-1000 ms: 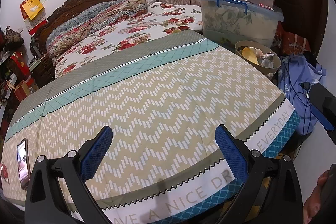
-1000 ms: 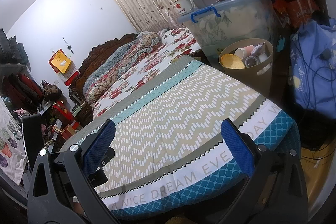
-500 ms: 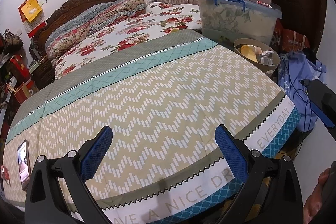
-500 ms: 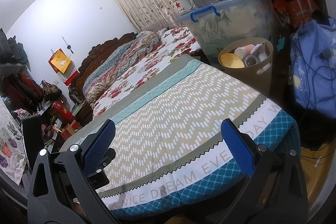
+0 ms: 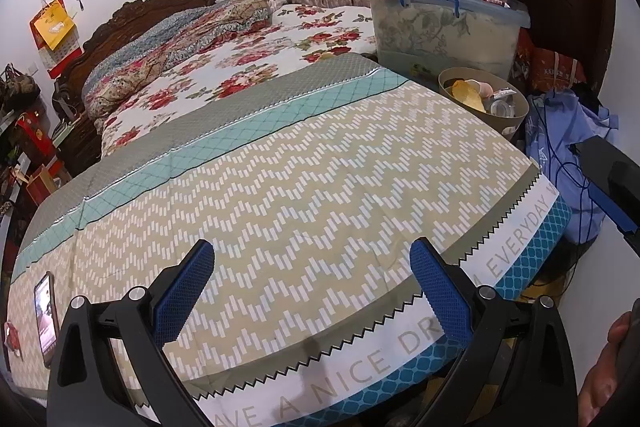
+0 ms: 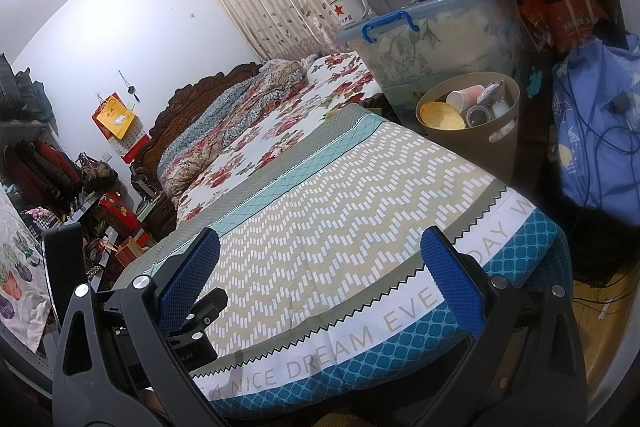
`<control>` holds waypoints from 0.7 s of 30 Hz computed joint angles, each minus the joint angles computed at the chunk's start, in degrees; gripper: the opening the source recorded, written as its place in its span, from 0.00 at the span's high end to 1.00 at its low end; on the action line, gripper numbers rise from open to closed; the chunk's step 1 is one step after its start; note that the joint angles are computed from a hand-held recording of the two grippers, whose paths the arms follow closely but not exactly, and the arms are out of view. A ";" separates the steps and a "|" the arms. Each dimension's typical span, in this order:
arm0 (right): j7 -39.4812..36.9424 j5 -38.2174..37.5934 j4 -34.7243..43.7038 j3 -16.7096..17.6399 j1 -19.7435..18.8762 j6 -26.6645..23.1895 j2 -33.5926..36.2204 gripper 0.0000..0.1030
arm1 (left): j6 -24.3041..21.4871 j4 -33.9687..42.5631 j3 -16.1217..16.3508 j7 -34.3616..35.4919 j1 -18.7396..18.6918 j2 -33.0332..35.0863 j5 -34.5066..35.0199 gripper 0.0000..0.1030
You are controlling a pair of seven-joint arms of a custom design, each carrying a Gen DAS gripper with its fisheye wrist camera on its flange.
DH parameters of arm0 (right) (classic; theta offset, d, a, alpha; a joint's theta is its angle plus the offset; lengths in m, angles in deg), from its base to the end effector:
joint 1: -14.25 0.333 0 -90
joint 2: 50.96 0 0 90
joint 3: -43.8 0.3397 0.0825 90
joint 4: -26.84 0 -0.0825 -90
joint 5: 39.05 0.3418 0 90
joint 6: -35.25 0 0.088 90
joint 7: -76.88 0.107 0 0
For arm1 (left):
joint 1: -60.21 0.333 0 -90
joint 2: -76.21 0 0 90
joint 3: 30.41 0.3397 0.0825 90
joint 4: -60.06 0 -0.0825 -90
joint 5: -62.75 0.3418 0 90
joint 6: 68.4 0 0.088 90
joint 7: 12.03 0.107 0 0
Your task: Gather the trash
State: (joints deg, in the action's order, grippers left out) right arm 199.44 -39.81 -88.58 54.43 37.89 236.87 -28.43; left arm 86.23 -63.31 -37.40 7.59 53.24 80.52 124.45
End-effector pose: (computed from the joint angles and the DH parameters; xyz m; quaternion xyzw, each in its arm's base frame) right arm 0.5299 0.3422 0.4517 -0.5954 0.6031 -0.0819 0.5244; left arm 0.5219 -0.1590 0.4530 -0.6857 0.6228 -0.1861 0.3275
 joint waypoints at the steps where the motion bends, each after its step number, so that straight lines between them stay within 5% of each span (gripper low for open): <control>1: -0.05 0.07 -0.13 -0.12 0.11 0.22 0.01 0.03 | 0.07 -0.08 0.05 -0.37 -0.02 -0.14 0.48 0.08; 21: -1.62 2.78 -1.01 -1.53 2.22 1.64 0.00 0.03 | 1.09 -0.74 -0.65 -7.00 0.74 -2.18 9.53 0.08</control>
State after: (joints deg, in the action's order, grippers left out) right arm 197.82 -37.03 -89.59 52.89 40.11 238.51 -28.43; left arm 87.31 -64.05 -38.05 0.59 53.98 78.34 133.98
